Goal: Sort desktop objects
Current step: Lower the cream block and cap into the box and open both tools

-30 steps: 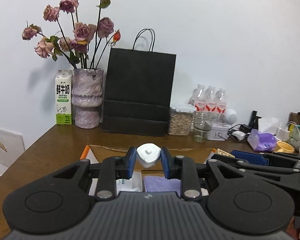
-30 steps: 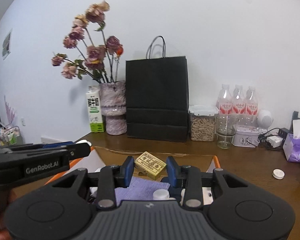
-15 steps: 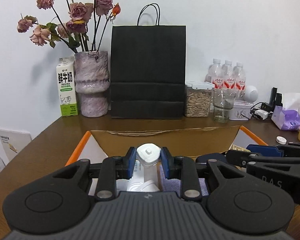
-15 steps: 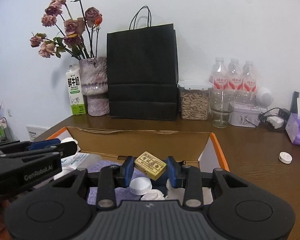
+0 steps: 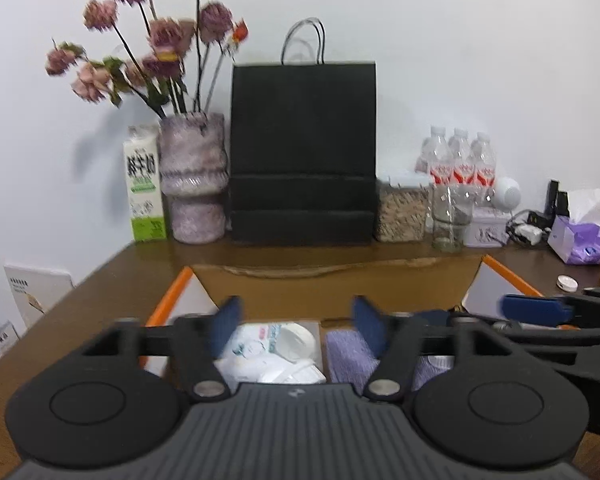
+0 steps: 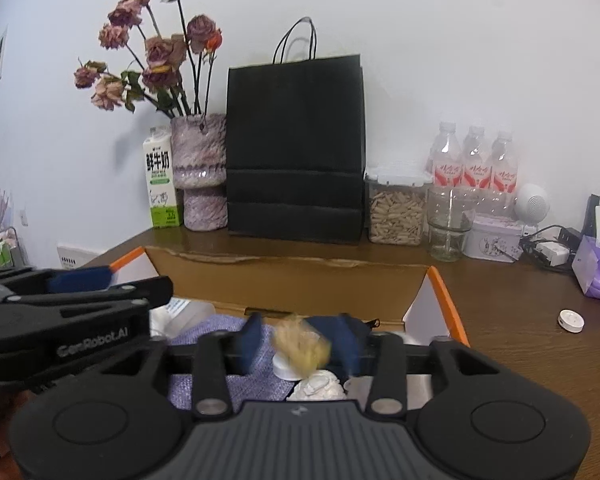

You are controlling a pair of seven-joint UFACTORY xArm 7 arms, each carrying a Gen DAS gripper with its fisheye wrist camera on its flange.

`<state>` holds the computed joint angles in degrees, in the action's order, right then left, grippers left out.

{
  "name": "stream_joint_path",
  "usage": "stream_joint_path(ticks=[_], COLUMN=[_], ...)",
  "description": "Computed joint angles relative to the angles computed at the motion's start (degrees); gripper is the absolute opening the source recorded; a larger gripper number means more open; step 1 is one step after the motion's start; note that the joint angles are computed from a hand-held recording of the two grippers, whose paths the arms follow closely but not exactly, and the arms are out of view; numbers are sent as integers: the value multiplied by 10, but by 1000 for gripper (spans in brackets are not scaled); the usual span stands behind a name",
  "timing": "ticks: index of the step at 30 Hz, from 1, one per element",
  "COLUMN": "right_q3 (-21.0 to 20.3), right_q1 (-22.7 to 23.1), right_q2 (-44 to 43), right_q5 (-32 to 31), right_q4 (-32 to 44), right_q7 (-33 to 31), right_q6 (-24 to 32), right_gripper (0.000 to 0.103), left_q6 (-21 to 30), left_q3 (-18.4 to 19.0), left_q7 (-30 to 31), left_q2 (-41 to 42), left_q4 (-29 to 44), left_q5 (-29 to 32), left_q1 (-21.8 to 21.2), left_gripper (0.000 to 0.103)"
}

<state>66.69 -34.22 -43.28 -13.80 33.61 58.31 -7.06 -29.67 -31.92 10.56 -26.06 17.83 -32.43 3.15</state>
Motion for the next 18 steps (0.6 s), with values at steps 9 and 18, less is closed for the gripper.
stream_joint_path(ticks=[9,18], right_q3=[-33,-33], right_q1=[27,35], right_q2=[-76,-85], right_q5=[20,14], right_q4=[-41,-42], right_q7=[45,45], right_q6=[-14,-6], right_gripper=[103,103], left_q6=[-43,-65], left_q3=[1,22], left_q7=[15,39], left_q2=[-8,6], left_q4=[-5,-7], left_q5=[-65,-88], left_q1=[-13,-50], left_gripper=[103,103])
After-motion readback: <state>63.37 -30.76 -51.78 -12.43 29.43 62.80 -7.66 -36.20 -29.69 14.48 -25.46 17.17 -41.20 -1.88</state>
